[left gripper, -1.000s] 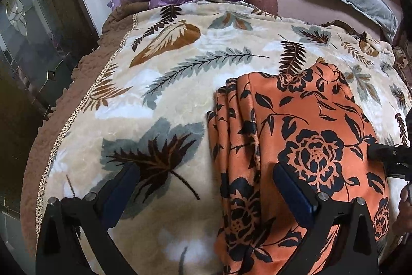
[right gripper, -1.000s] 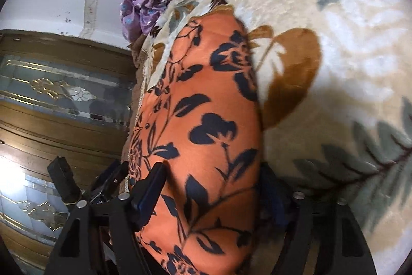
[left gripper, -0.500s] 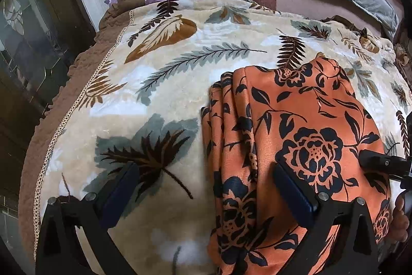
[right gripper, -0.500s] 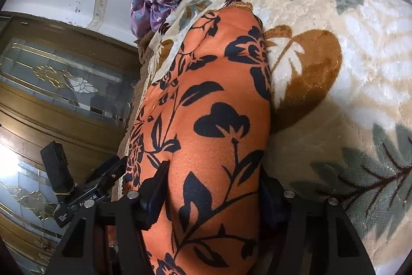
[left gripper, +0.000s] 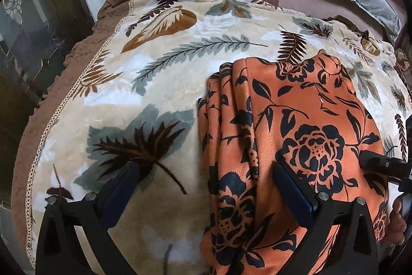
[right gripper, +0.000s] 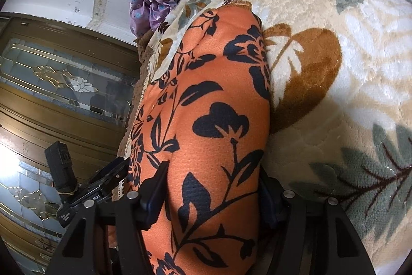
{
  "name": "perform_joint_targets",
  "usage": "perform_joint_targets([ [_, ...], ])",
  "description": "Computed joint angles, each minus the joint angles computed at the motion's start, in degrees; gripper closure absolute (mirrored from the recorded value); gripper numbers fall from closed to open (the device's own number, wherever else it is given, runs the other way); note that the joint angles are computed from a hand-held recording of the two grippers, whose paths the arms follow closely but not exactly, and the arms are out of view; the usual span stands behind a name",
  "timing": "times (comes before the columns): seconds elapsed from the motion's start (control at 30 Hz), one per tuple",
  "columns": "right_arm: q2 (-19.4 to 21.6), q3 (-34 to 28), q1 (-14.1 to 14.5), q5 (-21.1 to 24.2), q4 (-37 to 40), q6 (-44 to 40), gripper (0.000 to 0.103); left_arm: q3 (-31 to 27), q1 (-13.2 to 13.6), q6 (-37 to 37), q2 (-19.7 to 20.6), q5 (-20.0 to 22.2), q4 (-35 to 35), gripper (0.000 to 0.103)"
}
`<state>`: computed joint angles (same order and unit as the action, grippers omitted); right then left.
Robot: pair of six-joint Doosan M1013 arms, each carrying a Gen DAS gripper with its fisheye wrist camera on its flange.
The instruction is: Fold small clothes
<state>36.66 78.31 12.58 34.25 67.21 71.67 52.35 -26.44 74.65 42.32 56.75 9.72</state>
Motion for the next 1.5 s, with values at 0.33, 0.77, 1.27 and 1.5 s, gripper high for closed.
perform_joint_targets([
  [0.33, 0.0, -0.4, 0.0, 0.2, -1.0, 1.6, 0.037, 0.3, -0.4, -0.9, -0.1, 0.2, 1.8, 0.000],
  [0.77, -1.1, -2.0, 1.7, -3.3, -14.4, 11.3, 0.054, -0.7, 3.5, -3.1, 1.7, 2.6, -18.2, 0.000],
  [1.27, -7.2, 4.5, 1.5, -10.2, -9.4, 1.7, 0.062, 1.0, -2.5, 1.4, -2.0, 0.9, -8.7, 0.038],
  [1.5, -12.7, 12.0, -1.1, -13.7, -8.7, 0.6, 0.062, 5.0, -4.7, 4.6, -5.0, -0.9, -9.3, 0.036],
])
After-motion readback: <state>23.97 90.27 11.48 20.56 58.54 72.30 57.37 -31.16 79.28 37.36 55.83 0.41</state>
